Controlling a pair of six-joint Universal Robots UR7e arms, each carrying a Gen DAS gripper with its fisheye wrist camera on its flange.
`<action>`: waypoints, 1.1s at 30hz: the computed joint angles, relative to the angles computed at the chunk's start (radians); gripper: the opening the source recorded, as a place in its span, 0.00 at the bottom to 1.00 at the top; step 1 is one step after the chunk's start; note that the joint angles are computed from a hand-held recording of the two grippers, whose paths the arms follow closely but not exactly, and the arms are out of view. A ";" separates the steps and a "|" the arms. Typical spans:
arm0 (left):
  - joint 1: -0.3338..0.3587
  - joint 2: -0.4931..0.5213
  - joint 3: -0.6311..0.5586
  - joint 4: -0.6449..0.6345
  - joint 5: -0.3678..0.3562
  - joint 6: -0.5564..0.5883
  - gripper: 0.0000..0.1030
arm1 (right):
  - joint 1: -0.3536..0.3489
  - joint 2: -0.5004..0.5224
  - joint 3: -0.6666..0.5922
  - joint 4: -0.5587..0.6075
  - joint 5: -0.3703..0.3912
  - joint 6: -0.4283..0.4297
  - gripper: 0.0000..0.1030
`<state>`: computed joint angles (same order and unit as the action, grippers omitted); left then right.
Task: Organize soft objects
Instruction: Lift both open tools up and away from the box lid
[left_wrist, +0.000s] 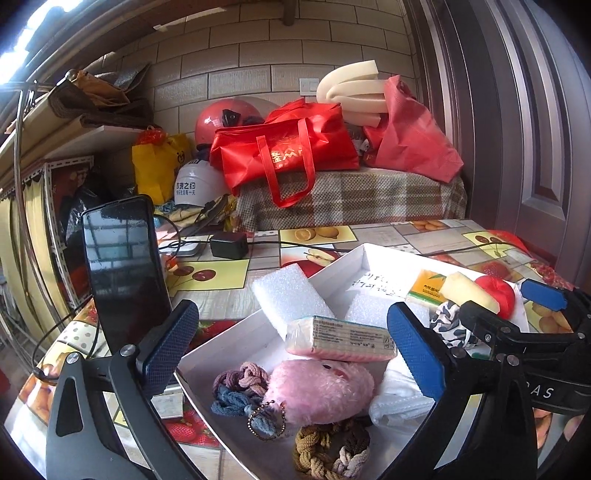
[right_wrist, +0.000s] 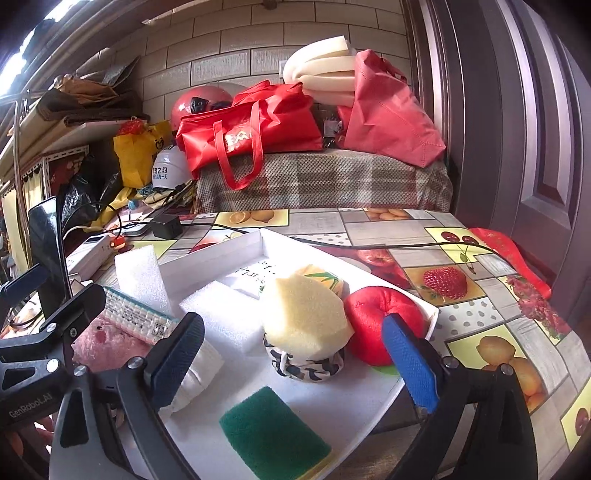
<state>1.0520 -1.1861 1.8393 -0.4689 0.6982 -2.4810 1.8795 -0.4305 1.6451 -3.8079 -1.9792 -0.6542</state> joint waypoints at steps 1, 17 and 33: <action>0.000 0.000 0.001 -0.003 0.001 0.001 1.00 | 0.000 0.001 0.000 -0.004 0.000 -0.001 0.95; -0.011 -0.026 0.035 -0.024 -0.004 -0.020 1.00 | 0.011 0.031 0.020 -0.202 0.020 -0.073 0.95; -0.085 -0.062 0.132 -0.038 -0.066 -0.037 1.00 | 0.020 0.002 0.110 -0.283 -0.028 -0.091 0.95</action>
